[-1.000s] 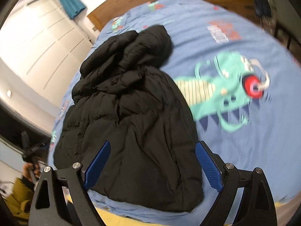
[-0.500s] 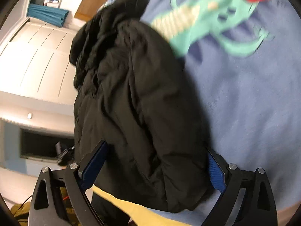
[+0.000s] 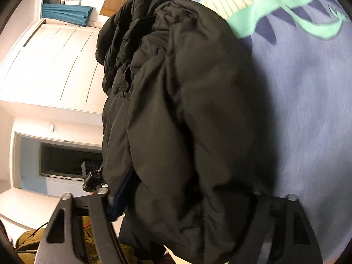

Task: Fold large clothes

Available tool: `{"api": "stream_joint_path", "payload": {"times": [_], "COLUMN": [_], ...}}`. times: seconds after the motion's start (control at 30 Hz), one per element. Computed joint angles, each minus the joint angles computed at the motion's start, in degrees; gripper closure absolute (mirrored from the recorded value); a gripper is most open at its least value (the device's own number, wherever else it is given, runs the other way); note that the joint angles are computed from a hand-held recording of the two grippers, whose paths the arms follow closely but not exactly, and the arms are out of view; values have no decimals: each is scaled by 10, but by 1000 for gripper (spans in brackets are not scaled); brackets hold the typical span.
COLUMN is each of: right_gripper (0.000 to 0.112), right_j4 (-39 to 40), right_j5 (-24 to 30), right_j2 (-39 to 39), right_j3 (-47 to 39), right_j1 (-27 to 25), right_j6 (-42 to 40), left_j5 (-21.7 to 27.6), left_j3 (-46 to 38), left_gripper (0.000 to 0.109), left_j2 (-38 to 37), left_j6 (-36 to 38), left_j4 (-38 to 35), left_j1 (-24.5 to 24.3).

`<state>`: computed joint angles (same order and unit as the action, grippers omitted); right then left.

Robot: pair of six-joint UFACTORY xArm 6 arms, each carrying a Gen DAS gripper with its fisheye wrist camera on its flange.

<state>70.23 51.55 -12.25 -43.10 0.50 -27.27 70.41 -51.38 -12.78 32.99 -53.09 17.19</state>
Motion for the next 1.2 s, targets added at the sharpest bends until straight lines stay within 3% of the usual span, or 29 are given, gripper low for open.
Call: {"api": "stream_joint_path", "payload": {"times": [0.1,0.17,0.23,0.4,0.7,0.87,1.03,1.2], "right_gripper": [62,75,88,97,99,99,99,100], "right_j4": [17,19,17,11,-5,-22,-38,-100], "right_j5": [-6,-7,-15,-51,-105,-125,-133,-141], "right_j2": [-3,-2,-7,-34,-10,36,122,234], "right_j3": [5,2,-1,-25,-165,-258,-389,-533], "right_j1": [7,13,22,48,48,35,12,-5], "right_j6": [-8,-13,-18,-28,-8,26,78,179], "left_j5": [-14,-23,-30,-27,-59,-77,-105,-91], "left_j3": [12,18,20,1,-138,-279,-471,-759], "left_gripper": [43,56,80,92,95,95,94,94], "left_j2": [-12,-24,-36,-65,-34,50,176,372], "left_j6": [-10,-15,-25,-29,-59,-95,-158,-282], "left_j4": [1,6,0,-35,-76,-83,-73,2], "left_j1": [-13,-23,-31,-28,-40,-55,-73,-91]}}
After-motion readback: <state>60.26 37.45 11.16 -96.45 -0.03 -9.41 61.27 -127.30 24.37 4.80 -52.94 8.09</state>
